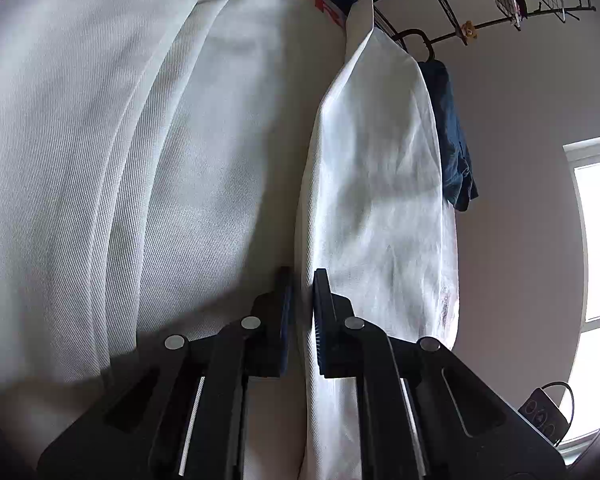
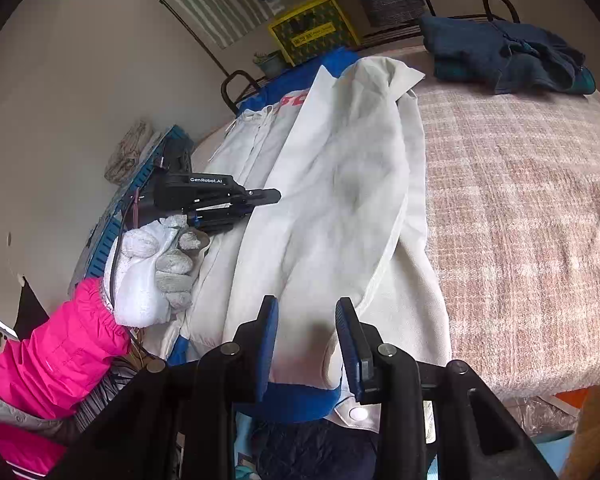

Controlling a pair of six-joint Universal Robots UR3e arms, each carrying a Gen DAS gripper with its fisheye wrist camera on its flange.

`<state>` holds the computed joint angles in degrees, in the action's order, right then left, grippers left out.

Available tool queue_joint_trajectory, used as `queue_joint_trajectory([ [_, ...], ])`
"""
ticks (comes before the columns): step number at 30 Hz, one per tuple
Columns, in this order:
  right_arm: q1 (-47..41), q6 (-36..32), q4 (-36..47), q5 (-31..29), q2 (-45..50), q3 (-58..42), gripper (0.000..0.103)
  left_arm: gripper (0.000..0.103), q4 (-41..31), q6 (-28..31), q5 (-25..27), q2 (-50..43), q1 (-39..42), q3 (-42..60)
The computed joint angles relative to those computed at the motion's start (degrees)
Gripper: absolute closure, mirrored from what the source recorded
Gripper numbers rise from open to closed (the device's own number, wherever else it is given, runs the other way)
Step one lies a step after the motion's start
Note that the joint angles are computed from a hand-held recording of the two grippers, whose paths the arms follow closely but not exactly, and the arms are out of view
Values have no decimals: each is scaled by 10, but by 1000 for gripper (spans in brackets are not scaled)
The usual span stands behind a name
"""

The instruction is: Fold large clothes

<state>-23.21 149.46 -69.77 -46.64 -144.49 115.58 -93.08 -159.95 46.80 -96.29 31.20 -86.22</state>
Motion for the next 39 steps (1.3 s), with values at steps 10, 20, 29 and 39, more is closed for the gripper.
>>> queue_joint_trajectory([
  [10, -248, -256, 339, 25, 11, -82, 70, 64, -155, 181, 20, 164, 46, 28],
  [20, -56, -141, 134, -13, 5, 34, 49, 63, -188, 288, 86, 280, -3, -99],
  [29, 49, -82, 72, 21, 87, -6, 98, 63, -173, 290, 100, 330, -9, -158],
  [39, 30, -11, 5, -129, 105, 33, 92, 63, -161, 284, 110, 367, -68, -176],
])
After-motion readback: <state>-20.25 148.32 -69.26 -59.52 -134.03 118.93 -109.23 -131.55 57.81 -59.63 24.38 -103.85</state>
